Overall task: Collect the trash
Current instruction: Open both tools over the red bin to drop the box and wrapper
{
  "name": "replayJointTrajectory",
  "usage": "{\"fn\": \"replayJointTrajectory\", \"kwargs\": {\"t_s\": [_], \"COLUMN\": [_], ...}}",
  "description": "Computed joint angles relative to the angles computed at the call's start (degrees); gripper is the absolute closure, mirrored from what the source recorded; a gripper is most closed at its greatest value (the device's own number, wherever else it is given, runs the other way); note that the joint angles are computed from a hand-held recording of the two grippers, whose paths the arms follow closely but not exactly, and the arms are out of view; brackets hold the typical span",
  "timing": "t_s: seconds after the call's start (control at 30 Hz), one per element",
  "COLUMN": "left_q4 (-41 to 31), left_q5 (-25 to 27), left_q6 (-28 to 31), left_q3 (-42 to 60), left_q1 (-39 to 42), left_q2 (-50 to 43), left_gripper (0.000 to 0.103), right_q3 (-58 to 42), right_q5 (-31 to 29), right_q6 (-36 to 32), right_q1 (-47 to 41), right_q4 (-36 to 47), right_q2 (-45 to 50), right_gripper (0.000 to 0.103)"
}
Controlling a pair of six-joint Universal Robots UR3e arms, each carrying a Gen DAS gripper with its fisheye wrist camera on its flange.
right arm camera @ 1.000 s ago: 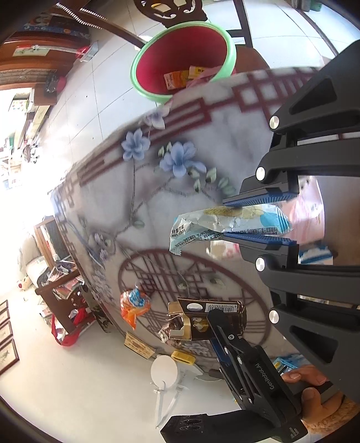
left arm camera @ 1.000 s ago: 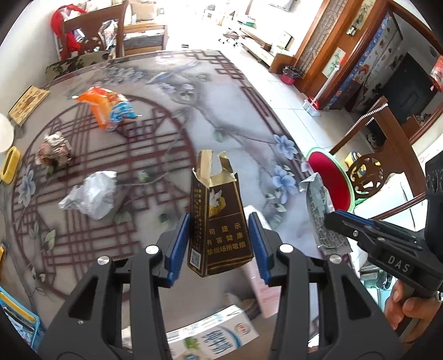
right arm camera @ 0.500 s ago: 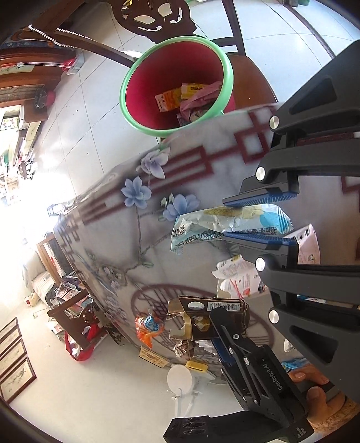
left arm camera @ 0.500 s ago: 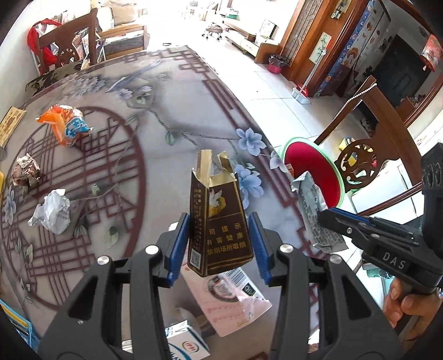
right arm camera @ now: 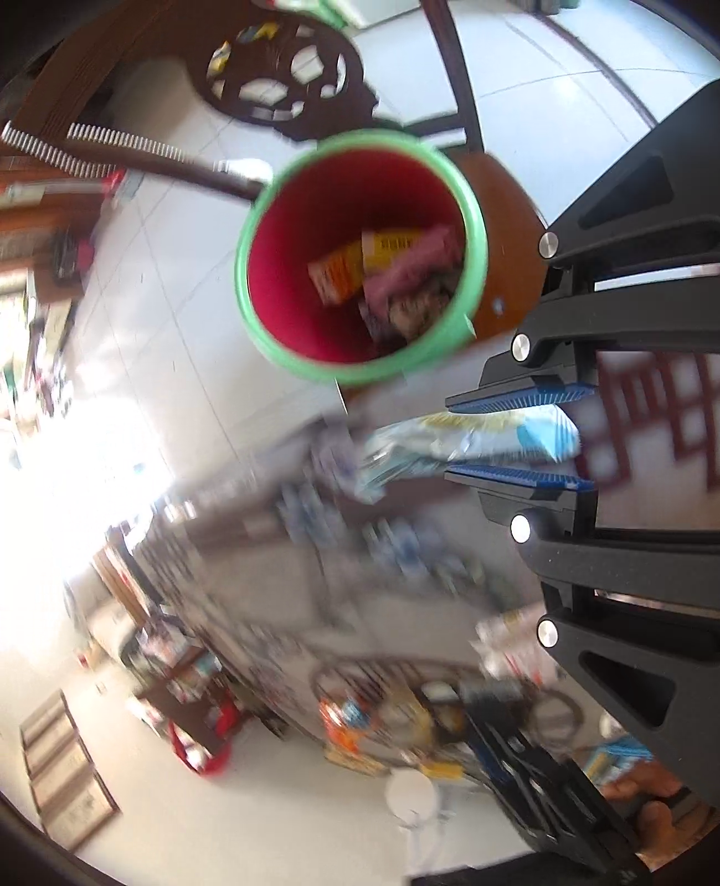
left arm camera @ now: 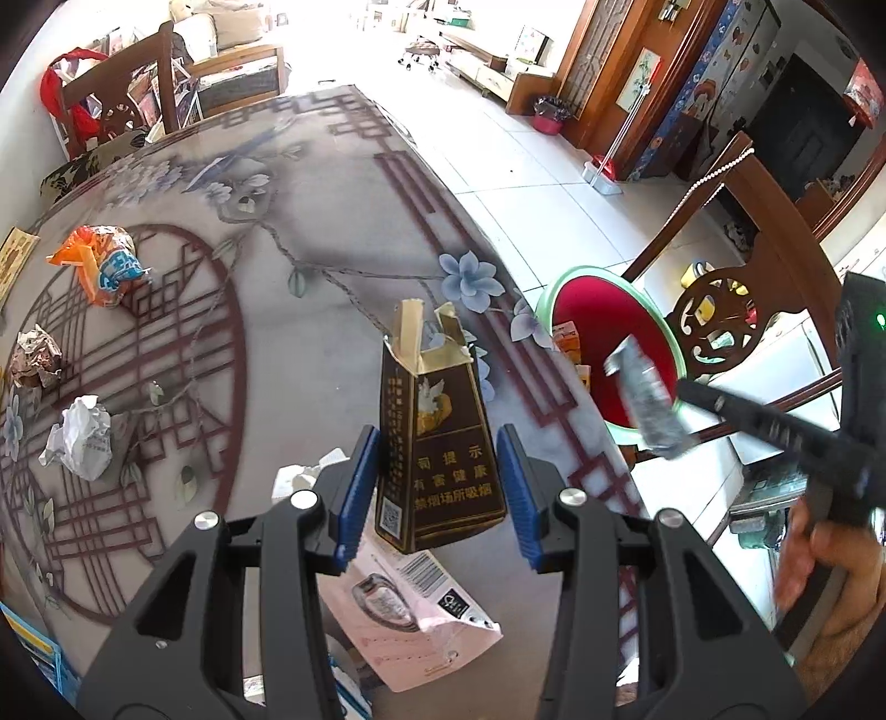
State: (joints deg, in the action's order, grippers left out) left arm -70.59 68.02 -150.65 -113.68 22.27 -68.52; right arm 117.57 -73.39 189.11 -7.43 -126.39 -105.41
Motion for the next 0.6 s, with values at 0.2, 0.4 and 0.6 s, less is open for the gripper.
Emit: {"fn": "replayJointTrajectory", "kwargs": {"t_s": [0.2, 0.4, 0.6], "left_q4": [4.3, 8.2, 12.7], "left_q5": [2.9, 4.5, 2.7], "left_q6": [-5.1, -10.2, -13.6], "left_q3": [1.8, 7.0, 17.8], "left_q1": [-5.7, -13.3, -22.9], "left_q2": [-4.8, -13.2, -27.2], "left_gripper": [0.061, 0.061, 0.061], "right_q3": [1.2, 1.9, 4.8], "right_q5": [0.0, 2.0, 4.6], "right_q6": [-5.4, -8.5, -8.9], "right_q1": [-10.0, -16.3, -22.0], "right_q4": [0.0, 0.8, 3.2], "right_q2": [0.0, 0.0, -3.8], "right_gripper": [0.084, 0.076, 0.049]}}
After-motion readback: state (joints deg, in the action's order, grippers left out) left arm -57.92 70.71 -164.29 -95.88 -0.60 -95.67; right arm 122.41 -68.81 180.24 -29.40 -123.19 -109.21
